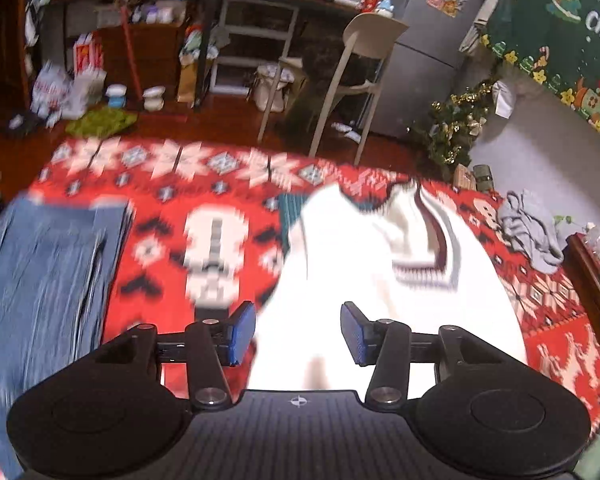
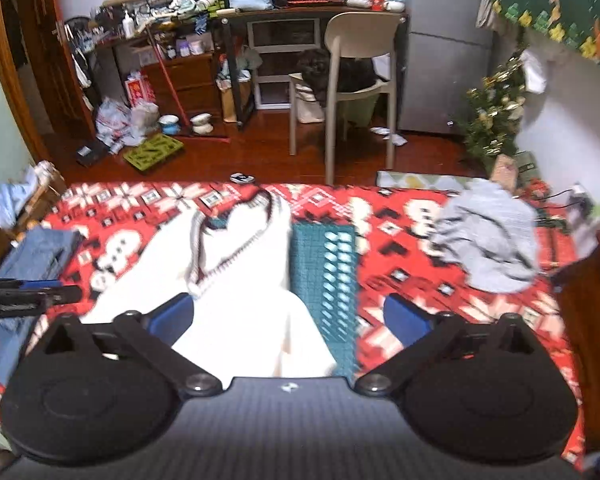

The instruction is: Fold clothes

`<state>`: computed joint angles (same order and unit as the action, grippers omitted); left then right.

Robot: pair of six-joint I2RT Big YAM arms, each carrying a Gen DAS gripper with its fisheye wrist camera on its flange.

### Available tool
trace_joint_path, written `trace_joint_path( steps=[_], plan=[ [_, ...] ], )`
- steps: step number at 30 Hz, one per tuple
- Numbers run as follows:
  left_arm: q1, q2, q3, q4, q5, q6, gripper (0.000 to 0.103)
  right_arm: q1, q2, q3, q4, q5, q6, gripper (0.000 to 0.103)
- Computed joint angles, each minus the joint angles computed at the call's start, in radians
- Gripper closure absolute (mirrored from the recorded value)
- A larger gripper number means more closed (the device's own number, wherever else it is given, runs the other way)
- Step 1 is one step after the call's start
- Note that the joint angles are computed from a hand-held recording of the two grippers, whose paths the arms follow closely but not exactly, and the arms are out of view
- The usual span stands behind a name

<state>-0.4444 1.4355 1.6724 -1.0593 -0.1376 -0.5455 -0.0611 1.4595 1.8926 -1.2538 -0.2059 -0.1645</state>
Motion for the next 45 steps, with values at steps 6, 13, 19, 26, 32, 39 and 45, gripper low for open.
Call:
trace_joint_path(
  steps=[6,13,19,26,32,39,45],
  plan=[
    [-0.024,-0.084,-0.133,0.063,-0.012,-0.074,0.055,-0.034,-0.192,-0.236,0.106,-0.039,-0.034,0.001],
    [-0.006,-0.085,-0.195,0.117,-0.012,-0.093,0.057,-0.017,-0.283,-0.475,0.332,-0.045,0.057,0.001],
    [0.004,-0.057,-0.210,0.148,-0.013,-0.062,0.065,-0.020,-0.292,-0.569,0.417,-0.044,0.098,0.003],
    [-0.007,-0.056,-0.232,0.180,-0.025,-0.033,0.094,-0.052,-0.255,-0.614,0.409,-0.128,0.158,0.042],
    [-0.016,-0.068,-0.241,0.199,-0.071,-0.016,0.096,-0.012,-0.230,-0.611,0.420,-0.173,0.151,0.095],
    [-0.003,-0.104,-0.253,0.219,-0.100,-0.071,0.097,0.096,-0.273,-0.608,0.442,-0.146,0.089,0.097],
    [-0.037,-0.077,-0.237,0.184,-0.101,-0.020,0.097,0.161,-0.270,-0.587,0.408,-0.165,0.032,0.096]
  ],
)
